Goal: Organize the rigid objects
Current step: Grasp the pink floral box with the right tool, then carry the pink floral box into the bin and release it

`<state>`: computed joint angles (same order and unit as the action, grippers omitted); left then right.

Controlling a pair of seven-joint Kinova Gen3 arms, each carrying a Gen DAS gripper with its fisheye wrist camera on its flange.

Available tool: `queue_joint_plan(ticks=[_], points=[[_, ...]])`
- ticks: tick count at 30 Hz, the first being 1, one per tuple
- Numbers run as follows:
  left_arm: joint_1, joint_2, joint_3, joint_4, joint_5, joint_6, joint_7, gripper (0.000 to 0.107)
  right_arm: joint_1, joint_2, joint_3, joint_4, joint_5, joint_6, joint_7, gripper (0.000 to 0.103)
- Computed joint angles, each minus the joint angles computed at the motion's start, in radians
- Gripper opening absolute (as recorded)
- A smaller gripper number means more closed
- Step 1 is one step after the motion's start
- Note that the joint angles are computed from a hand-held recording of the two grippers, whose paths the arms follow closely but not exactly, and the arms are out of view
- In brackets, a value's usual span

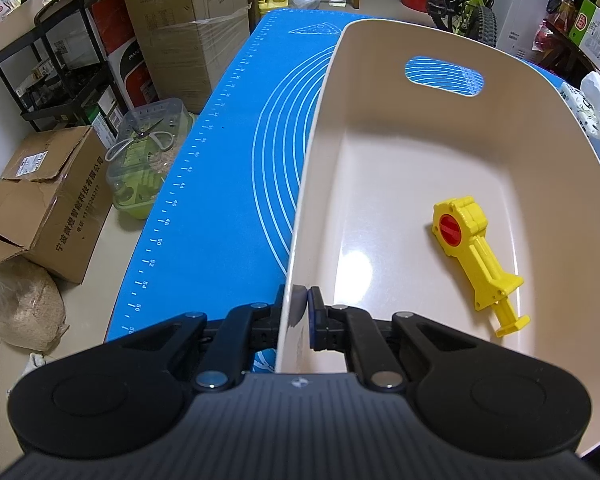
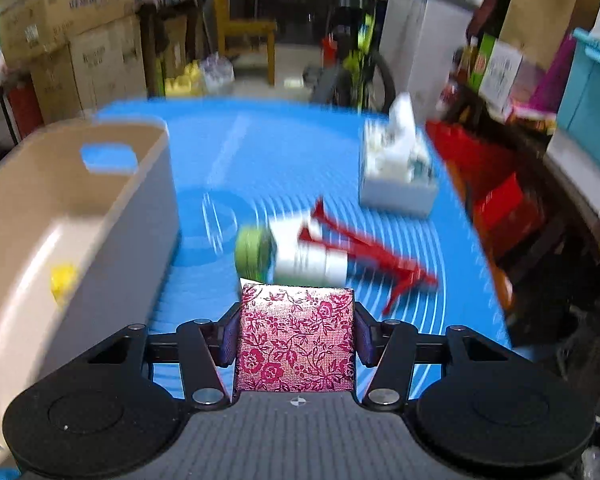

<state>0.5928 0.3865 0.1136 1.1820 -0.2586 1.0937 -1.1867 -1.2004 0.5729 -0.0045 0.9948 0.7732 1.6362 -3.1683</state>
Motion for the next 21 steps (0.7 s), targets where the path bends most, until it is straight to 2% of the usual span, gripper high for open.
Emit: queue_joint_plan(ticks=[6,11,16,21], points=[[0.002,0.001,0.000,-0.001,0.000,0.000,0.002,0.010,-0.062,0.002,0.041,-0.070,0.159,0.013,0.064,0.059],[0.004,0.003,-0.001,-0.003,-0.004,0.003,0.002,0.010,-0.075,0.013,0.065,-0.139,0.246,-0.055,0.156,0.059],[0.001,0.001,-0.001,-0.002,0.000,0.002,0.004,0.010,-0.057,0.077,0.089,-0.266,0.228,-0.141,0.313,0.059],[0.002,0.001,0.000,-0.001,-0.002,0.001,0.000,0.010,-0.015,0.179,0.104,-0.435,0.131,-0.171,0.489,0.059]])
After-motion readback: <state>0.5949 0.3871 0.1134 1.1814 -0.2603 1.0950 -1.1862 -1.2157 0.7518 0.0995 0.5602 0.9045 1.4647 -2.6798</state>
